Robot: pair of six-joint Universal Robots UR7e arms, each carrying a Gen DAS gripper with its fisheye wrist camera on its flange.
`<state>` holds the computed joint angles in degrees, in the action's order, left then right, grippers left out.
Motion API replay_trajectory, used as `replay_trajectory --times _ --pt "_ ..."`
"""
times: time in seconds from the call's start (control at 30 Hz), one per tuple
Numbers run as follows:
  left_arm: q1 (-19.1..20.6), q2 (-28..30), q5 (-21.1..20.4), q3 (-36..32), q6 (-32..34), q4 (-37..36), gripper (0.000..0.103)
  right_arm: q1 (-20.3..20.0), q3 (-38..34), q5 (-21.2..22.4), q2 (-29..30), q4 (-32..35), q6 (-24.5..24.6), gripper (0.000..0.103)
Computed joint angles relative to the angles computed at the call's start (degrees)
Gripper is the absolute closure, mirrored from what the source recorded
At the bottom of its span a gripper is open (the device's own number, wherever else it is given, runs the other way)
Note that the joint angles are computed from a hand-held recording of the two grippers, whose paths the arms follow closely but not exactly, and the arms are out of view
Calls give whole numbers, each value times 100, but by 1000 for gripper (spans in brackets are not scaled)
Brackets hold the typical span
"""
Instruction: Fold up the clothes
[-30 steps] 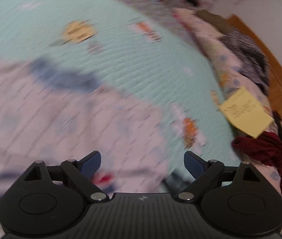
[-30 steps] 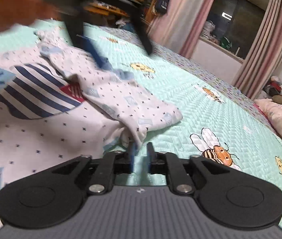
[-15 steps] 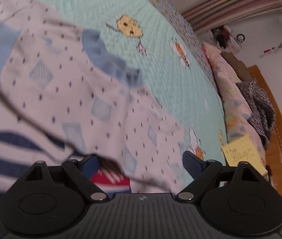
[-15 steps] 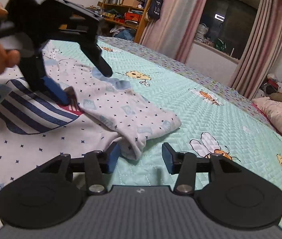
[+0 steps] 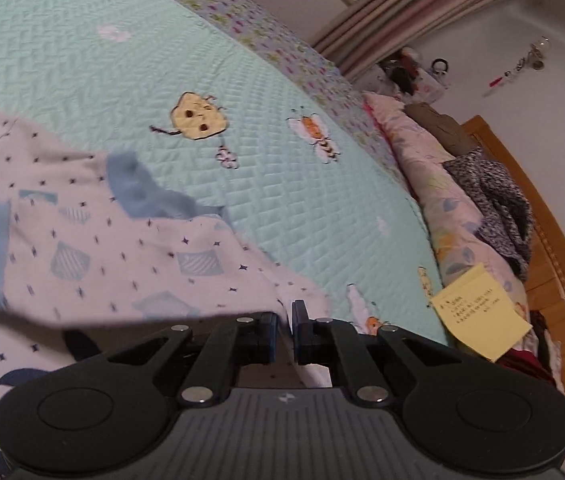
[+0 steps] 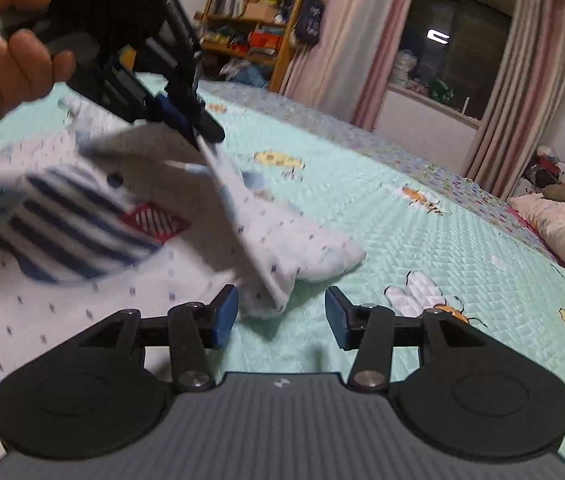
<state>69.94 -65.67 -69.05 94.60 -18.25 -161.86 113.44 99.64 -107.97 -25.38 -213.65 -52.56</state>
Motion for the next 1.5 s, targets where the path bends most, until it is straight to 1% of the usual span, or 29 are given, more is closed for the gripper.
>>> replay_trajectory --times 0.03,0.07,0.13,0.23,0.3,0.37,0.4,0.43,0.5,0.53,0.57,0.6,0.63,0.67,0.73,0.77,0.87,0.9,0.93,0.97,1.0,1.03,1.07,1.1,1.23,1.33,1.4,1.47,1.5 --pt "2 -4 -23 -12 -33 -14 96 15 0 64 -14 18 67 48" --pt "7 -18 -49 3 -57 -55 96 30 -2 127 -27 34 133 38" --pt "-2 -57 0 69 -62 -157 96 84 -149 51 100 59 224 33" --pt "-22 -144 181 179 -54 -253 96 169 -542 -442 369 184 547 33" --pt "0 -180 324 218 -114 -256 96 196 -795 -875 516 240 751 33" --pt "23 -212 473 254 -133 -204 96 185 -886 -1108 568 154 774 32" --pt "38 -234 476 273 -171 -106 97 179 -876 -1134 568 95 736 31" --pt "55 -258 461 293 -211 -11 97 171 -843 -1127 557 30 682 29" --pt "130 -367 16 420 -300 66 97 149 -772 -1058 533 -81 566 28" --pt "140 -422 -187 513 -299 67 94 129 -729 -973 519 -121 499 28" --pt "121 -462 -252 608 -312 94 92 127 -730 -957 531 -143 449 28" --pt "101 -497 -302 701 -326 119 85 132 -748 -971 556 -157 405 28" --pt "62 -504 -204 784 -367 126 80 140 -762 -972 573 -177 358 28" --pt "43 -472 -66 835 -424 89 79 147 -775 -968 587 -199 309 28" --pt "9 -399 194 925 -542 19 64 163 -799 -958 614 -242 211 28" --pt "35 -325 201 904 -600 -40 62 170 -795 -956 619 -254 189 28" --pt "53 -43 238 730 -417 -402 54 190 -773 -955 632 -276 136 27" --pt "39 72 327 612 -295 -471 46 193 -781 -954 646 -280 92 27" --pt "31 194 441 491 -223 -546 41 199 -790 -971 661 -285 53 26" --pt "36 302 533 351 -172 -511 41 207 -799 -995 676 -291 17 26" --pt "39 408 636 207 -128 -457 50 212 -812 -1018 692 -297 2 26" --pt "37 493 835 49 -170 -229 84 217 -826 -1041 708 -303 -4 26" --pt "51 535 1003 -73 -369 49 101 220 -839 -1068 720 -335 -22 26" --pt "87 513 983 -90 -514 135 97 223 -851 -1097 732 -379 -44 26" --pt "-89 205 1319 308 -140 -243 98 248 -895 -1309 771 -473 -188 26" --pt "-221 -11 1669 502 127 -582 98 304 -993 -1528 897 -775 -685 25" --pt "-117 -102 1333 434 86 -306 98 327 -1041 -1644 934 -802 -803 23" --pt "-25 -96 1021 316 -68 219 98 339 -1087 -1738 965 -791 -863 22" --pt "-15 -76 973 318 -46 300 98 339 -1096 -1749 971 -786 -872 22"
